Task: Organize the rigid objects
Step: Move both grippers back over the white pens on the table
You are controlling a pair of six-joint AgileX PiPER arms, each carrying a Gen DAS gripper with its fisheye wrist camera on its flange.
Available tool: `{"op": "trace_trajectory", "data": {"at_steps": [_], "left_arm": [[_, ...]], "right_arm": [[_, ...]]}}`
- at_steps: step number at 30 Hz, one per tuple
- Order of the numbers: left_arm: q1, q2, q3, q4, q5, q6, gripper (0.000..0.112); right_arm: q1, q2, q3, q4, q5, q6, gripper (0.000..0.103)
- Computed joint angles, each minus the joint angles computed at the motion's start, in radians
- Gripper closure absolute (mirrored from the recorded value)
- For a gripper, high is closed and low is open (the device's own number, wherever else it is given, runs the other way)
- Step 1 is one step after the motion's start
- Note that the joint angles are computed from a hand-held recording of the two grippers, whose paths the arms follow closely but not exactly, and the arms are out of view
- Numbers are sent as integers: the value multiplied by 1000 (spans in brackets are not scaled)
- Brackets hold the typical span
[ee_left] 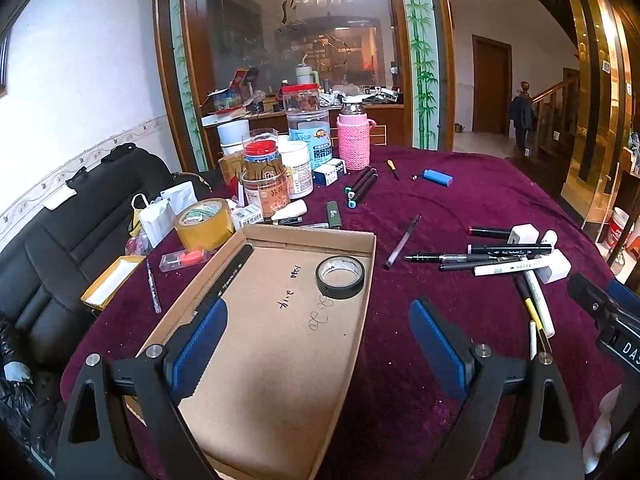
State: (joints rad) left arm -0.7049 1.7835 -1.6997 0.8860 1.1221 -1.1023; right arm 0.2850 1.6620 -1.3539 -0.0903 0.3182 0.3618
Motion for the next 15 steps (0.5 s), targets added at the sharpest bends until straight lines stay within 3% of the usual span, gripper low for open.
{"op": "trace_trajectory", "data": {"at_steps": [5,8,9,10,11,13,15], "left_arm": [[-3,-10,11,13,-15,-26,20],[-40,-84,100,143,-48,-182,20],[-60,-118,152,222,-67,-269,18],[-74,-152,193,281,-89,-337,9],[-73,-171,215,300,-119,-366,9],[-27,-180,216,217,-233,-311,9],[14,-139,154,57,-253,-180,9]], "right_arm": [[-6,10,-5,-7,9,5,0],[-15,13,0,-23,-4,18,0],[-22,16,2,-12,-9,9,0],[-29,19,2,9,-11,-7,0],[-37,26,-3,32,-9,-24,0],[-54,45,-21,85,8,-64,1],[-67,54,-28,119,17,-93,1]]}}
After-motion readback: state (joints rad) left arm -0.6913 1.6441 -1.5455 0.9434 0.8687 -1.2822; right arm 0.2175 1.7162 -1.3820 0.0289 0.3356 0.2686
